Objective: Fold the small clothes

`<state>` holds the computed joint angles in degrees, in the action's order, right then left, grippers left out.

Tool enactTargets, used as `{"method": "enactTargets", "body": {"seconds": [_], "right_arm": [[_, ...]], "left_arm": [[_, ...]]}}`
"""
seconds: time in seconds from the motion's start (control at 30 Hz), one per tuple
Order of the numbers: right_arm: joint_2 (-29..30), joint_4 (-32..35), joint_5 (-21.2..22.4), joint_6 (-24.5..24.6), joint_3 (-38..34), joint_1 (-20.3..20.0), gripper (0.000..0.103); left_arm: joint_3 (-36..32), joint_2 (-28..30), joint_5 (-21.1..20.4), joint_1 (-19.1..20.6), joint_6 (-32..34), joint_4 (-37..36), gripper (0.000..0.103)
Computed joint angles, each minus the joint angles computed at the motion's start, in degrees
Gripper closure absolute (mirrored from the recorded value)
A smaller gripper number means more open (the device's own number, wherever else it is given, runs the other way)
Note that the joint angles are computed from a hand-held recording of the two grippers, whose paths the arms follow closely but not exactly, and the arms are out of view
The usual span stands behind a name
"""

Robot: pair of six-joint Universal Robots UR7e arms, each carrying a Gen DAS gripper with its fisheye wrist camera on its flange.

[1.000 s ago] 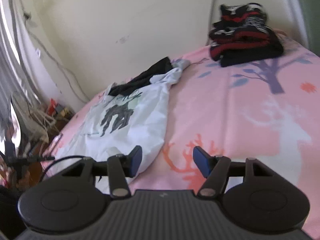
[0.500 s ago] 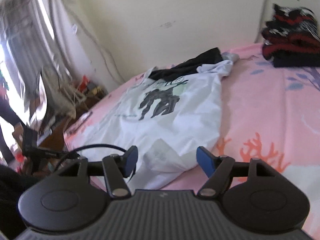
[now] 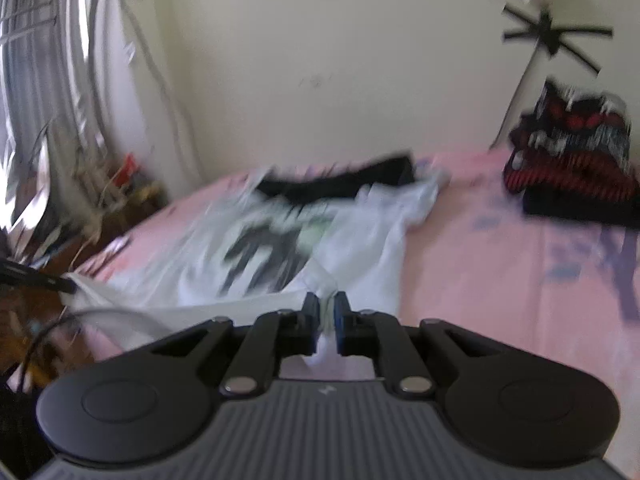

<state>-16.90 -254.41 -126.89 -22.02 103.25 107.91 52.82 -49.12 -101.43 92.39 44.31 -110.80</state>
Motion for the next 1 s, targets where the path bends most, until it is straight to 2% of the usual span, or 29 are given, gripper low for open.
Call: {"method": "enactTargets", "body": {"seconds": [0.07,0.13,0.17,0.2,0.23,0.27,0.3,0.37,0.47,0.53,0.57,0.6,0.63,0.67,0.73,0.77,0.83,0.9,0.93,0.97,1.0], "right_arm": [[-2.6,0.6,3.6,1.5,-1.7,-2.2,0.103],[-3.0,1.9,2.9,1.4,-7.7,-4.0,0.102],[-2.5,2.7,0.9,0.6,-11.2,-4.6,0.098],[-2.0,3.6,-1.1,0.0,-14.3,-5.2,0.089],[-1.7,5.3,-3.7,0.8,-16.6,-5.5,0.054],[-1.2,5.7,-5.3,1.9,-17.5,-5.5,0.042],[-1.2,4.4,-4.6,3.4,-16.1,-5.7,0.044],[-1.7,2.2,-0.2,5.6,-11.0,-6.3,0.044],[-1.0,1.9,-0.6,8.7,-7.0,-6.3,0.043],[-0.8,3.8,-1.2,10.8,-5.7,-6.5,0.043],[-0.4,4.7,-1.7,10.7,-5.8,-6.5,0.048],[0.1,6.3,-2.6,10.2,-6.6,-6.3,0.054],[0.3,8.4,-3.9,9.6,-7.1,-6.1,0.083],[0.2,10.6,-5.9,8.9,-7.4,-5.9,0.103],[0.5,11.5,-8.3,6.1,-7.2,-5.7,0.103],[0.2,11.3,-8.6,4.9,-6.5,-5.9,0.103],[-1.8,13.0,-9.8,6.3,-4.7,-6.0,0.103],[-4.5,13.9,-9.6,8.2,-2.7,-5.7,0.082],[-5.7,12.4,-9.0,7.1,-2.4,-5.4,0.066],[-7.1,11.5,-8.0,5.8,-2.2,-4.9,0.058],[-8.9,11.8,-7.3,4.8,-2.2,-4.4,0.058]], "left_arm": [[-2.0,2.6,-0.7,-2.6,-2.7,-4.2,0.095],[-4.6,6.7,0.1,-5.1,-7.3,-10.9,0.090],[-5.2,8.7,2.1,-6.3,-10.2,-15.3,0.073],[-5.9,10.9,6.2,-7.6,-12.5,-20.2,0.056],[-6.8,12.6,11.1,-8.7,-14.6,-22.7,0.055],[-7.8,13.8,13.6,-9.0,-16.3,-22.9,0.057],[-9.1,14.4,13.8,-8.9,-17.0,-20.7,0.055],[-9.2,14.2,9.8,-7.5,-14.5,-17.9,0.053],[-4.8,12.8,13.2,-7.2,-9.4,-21.2,0.051],[-5.8,13.4,15.1,-7.2,-8.3,-17.6,0.053],[-5.6,13.4,15.9,-7.3,-7.9,-16.2,0.059],[-4.5,13.0,16.7,-7.4,-6.6,-15.8,0.080],[-2.4,12.2,18.2,-7.5,-4.4,-16.7,0.097],[-1.2,11.8,20.6,-7.5,-1.8,-17.8,0.098],[1.2,11.1,25.1,-7.5,3.6,-22.1,0.098],[0.4,11.3,26.1,-7.2,4.9,-21.6,0.096],[-2.8,12.2,26.9,-7.1,5.8,-18.5,0.091],[-4.9,12.4,28.0,-7.7,6.4,-16.9,0.089],[-5.2,12.2,27.1,-8.0,7.4,-17.9,0.089],[-6.1,12.2,25.5,-8.3,8.2,-18.9,0.086],[-7.3,12.6,24.0,-8.8,8.7,-20.2,0.080]]}}
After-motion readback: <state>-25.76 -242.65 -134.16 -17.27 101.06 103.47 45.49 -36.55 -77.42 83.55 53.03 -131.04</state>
